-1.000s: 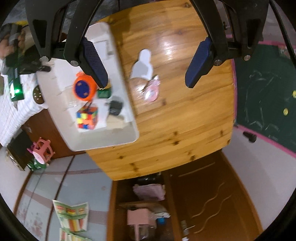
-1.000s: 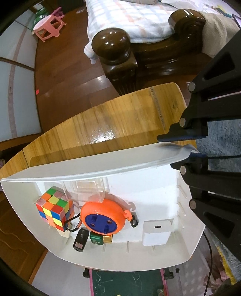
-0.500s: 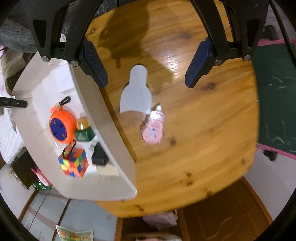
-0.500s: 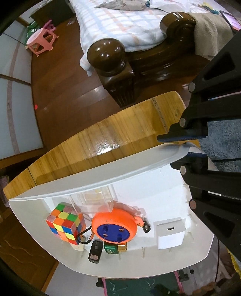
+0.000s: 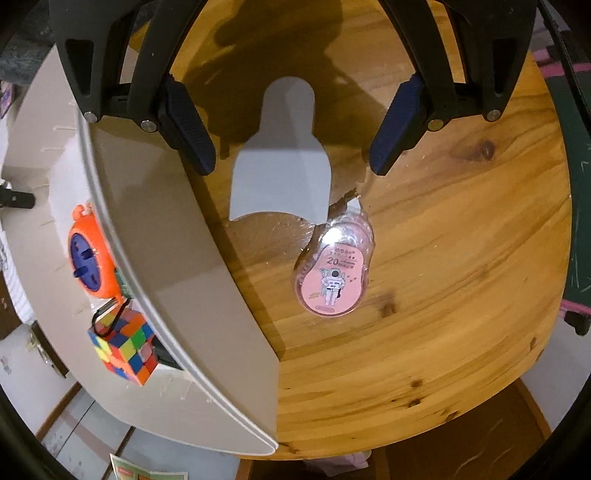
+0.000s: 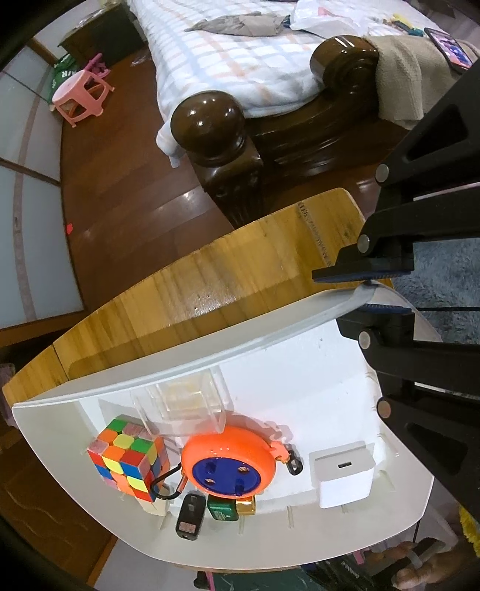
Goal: Organize rigid objects
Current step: 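Close the left tool on the white plastic piece, then carry the white plastic piece with the left tool over the tray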
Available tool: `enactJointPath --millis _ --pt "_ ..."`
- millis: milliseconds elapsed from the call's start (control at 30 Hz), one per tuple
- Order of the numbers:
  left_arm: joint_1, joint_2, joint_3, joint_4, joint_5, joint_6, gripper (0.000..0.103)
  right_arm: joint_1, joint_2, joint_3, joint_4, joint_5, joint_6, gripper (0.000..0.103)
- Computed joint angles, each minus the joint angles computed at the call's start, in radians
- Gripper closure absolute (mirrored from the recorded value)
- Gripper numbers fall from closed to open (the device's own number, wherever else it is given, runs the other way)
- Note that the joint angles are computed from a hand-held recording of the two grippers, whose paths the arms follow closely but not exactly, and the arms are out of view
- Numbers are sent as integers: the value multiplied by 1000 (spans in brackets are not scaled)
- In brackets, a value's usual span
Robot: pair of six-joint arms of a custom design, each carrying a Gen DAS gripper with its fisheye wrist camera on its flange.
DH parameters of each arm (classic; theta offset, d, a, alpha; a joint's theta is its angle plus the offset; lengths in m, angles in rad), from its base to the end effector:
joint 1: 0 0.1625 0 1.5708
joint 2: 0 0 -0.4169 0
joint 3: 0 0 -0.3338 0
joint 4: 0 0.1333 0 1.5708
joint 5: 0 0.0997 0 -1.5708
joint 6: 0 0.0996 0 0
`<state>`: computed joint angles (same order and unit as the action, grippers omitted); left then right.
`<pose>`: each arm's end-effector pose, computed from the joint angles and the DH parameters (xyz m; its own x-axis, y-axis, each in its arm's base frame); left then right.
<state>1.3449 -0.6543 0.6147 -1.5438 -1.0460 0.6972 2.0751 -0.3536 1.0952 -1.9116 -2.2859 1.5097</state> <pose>0.0072 -0.7867 0.3445 -0.5039 0.7696 -0.3922 0.7142 0.6266 0.3120 0.3976 -0.5797 -0.0267 -0.4769 0.7687 0.4263 0.5093 0.6369 -0.5788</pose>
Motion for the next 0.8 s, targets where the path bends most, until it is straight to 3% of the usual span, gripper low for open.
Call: enactJointPath --millis 267,467,567,600,800 --pt "-6 -37 133 -132 61 18 16 0 1 -1 7 -4 18 92" --pt "-10 -38 157 -171 61 16 17 1 4 -5 14 -7 26 92" --pt "-4 -50 184 -198 52 31 26 1 5 -7 17 -8 27 92" --pt "-5 -58 194 -206 37 45 41 1 5 -8 16 -8 28 92" --pt "-7 -69 201 -194 40 35 42 1 5 -8 18 -8 27 92"
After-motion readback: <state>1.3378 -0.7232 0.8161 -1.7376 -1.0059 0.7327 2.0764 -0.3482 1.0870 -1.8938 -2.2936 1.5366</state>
